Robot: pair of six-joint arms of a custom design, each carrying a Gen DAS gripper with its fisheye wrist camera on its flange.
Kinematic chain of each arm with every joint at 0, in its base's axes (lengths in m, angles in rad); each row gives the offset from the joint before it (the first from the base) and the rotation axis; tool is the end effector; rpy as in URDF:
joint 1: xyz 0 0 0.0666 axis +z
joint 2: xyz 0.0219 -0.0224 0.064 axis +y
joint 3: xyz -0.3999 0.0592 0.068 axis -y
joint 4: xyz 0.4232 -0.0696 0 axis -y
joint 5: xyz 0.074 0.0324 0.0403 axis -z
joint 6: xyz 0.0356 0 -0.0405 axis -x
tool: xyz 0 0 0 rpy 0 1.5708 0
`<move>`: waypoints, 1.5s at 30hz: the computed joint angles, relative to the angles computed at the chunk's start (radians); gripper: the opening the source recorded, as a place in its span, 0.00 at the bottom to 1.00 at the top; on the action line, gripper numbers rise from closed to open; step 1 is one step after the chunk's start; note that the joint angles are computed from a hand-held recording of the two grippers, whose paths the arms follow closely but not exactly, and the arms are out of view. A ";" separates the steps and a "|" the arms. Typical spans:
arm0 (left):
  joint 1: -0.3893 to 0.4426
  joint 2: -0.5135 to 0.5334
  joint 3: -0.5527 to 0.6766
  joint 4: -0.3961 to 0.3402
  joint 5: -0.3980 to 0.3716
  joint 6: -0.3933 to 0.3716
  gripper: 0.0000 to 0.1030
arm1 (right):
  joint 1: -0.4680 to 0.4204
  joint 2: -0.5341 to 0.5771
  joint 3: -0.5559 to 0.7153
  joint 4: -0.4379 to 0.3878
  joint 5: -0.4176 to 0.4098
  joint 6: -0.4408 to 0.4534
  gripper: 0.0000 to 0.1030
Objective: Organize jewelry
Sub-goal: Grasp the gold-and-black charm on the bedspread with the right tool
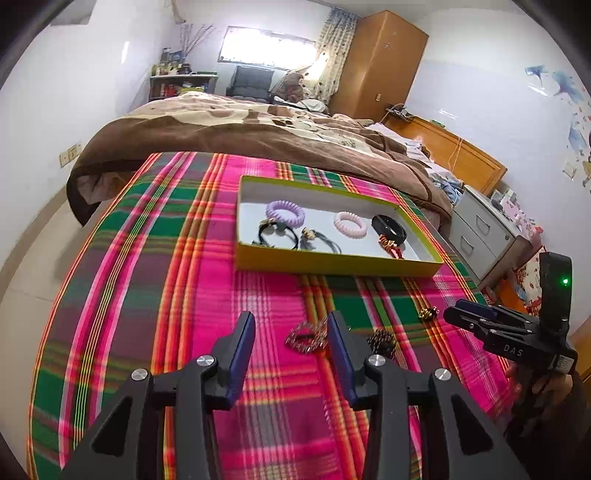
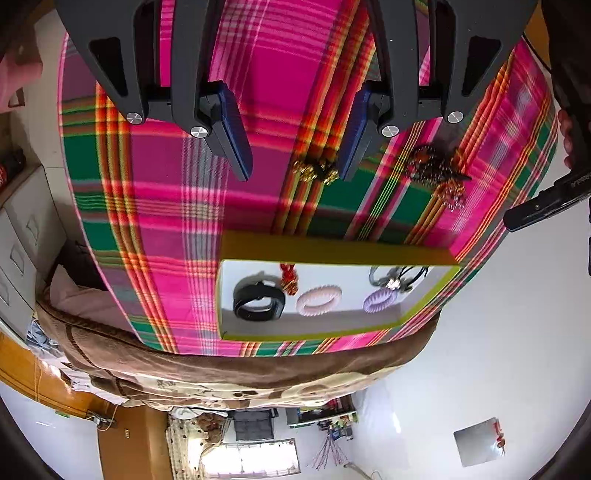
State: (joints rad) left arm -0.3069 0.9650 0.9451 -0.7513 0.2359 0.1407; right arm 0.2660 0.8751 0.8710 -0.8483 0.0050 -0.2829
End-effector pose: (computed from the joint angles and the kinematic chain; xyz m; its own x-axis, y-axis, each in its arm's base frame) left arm 0.3319 -0.1143 0.4138 -0.7215 0.0856 -0.6871 0.3558 0.8971 -0.2619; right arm 0.3021 0.0817 0.3968 -0.7700 0.0795 -0.6331 -0.0466 0.9825 0.1801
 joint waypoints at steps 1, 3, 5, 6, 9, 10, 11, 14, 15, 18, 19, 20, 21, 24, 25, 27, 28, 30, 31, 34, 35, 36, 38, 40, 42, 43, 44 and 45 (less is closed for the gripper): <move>0.007 -0.006 -0.006 -0.002 0.006 0.005 0.39 | 0.003 0.000 -0.002 0.002 -0.003 0.002 0.49; 0.016 -0.015 -0.015 -0.006 0.013 0.007 0.39 | 0.011 0.014 0.004 -0.005 -0.001 0.008 0.53; 0.025 -0.024 -0.026 -0.012 0.016 0.004 0.39 | 0.022 0.034 0.012 -0.011 -0.005 0.019 0.55; 0.030 -0.027 -0.031 -0.013 0.018 0.002 0.40 | 0.031 0.046 0.016 -0.015 0.008 0.021 0.55; 0.042 -0.030 -0.038 -0.018 0.023 -0.001 0.40 | 0.047 0.071 0.025 -0.023 0.032 0.028 0.55; 0.046 -0.031 -0.040 -0.018 0.024 -0.001 0.40 | 0.049 0.077 0.028 -0.025 0.037 0.030 0.55; 0.051 -0.031 -0.041 -0.019 0.028 0.000 0.40 | 0.053 0.085 0.030 -0.026 0.046 0.031 0.55; 0.059 -0.031 -0.044 -0.016 0.035 0.001 0.40 | 0.057 0.096 0.035 -0.020 0.077 0.020 0.55; 0.061 -0.031 -0.044 -0.016 0.036 0.000 0.40 | 0.054 0.099 0.036 -0.019 0.070 0.015 0.55; 0.065 -0.030 -0.046 -0.014 0.044 0.001 0.40 | 0.059 0.106 0.042 -0.019 0.076 0.009 0.55; 0.066 -0.029 -0.046 -0.012 0.047 0.001 0.40 | 0.063 0.107 0.041 -0.017 0.083 0.010 0.55; 0.066 -0.030 -0.047 -0.009 0.050 0.001 0.40 | 0.068 0.109 0.042 -0.016 0.093 0.010 0.55; 0.067 -0.030 -0.049 -0.008 0.053 0.001 0.40 | 0.074 0.110 0.041 -0.016 0.106 0.011 0.55; 0.069 -0.028 -0.050 -0.006 0.063 -0.002 0.40 | 0.088 0.115 0.044 -0.019 0.135 0.008 0.55; 0.068 -0.027 -0.050 -0.006 0.064 -0.002 0.40 | 0.093 0.118 0.046 -0.021 0.144 0.007 0.55; 0.067 -0.026 -0.052 -0.004 0.067 0.001 0.40 | 0.101 0.120 0.048 -0.024 0.160 0.006 0.50; 0.068 -0.025 -0.052 -0.004 0.070 0.000 0.40 | 0.105 0.119 0.048 -0.025 0.166 0.006 0.42; 0.066 -0.024 -0.052 -0.004 0.068 0.001 0.40 | 0.107 0.117 0.048 -0.024 0.168 0.006 0.37; 0.064 -0.024 -0.052 -0.004 0.067 0.002 0.40 | 0.107 0.117 0.047 -0.022 0.168 0.004 0.36; 0.059 -0.023 -0.052 -0.005 0.061 0.004 0.40 | 0.107 0.114 0.046 -0.022 0.169 0.000 0.27; 0.056 -0.023 -0.053 -0.004 0.058 0.005 0.40 | 0.106 0.113 0.045 -0.022 0.171 -0.002 0.26; 0.052 -0.023 -0.053 -0.004 0.057 0.007 0.40 | 0.105 0.110 0.043 -0.021 0.168 -0.003 0.25; 0.046 -0.021 -0.053 -0.005 0.055 0.007 0.40 | 0.105 0.105 0.040 -0.021 0.163 -0.003 0.24; 0.039 -0.018 -0.050 -0.011 0.053 0.008 0.40 | 0.105 0.100 0.037 -0.020 0.160 -0.007 0.24; 0.030 -0.018 -0.049 -0.011 0.056 0.008 0.40 | 0.099 0.092 0.033 -0.017 0.150 -0.015 0.24; 0.026 -0.017 -0.049 -0.011 0.057 0.008 0.40 | 0.097 0.089 0.031 -0.015 0.146 -0.019 0.24; 0.020 -0.017 -0.048 -0.012 0.057 0.008 0.40 | 0.093 0.084 0.028 -0.013 0.139 -0.023 0.24; 0.012 -0.015 -0.047 -0.011 0.054 0.010 0.40 | 0.089 0.079 0.025 -0.012 0.132 -0.027 0.24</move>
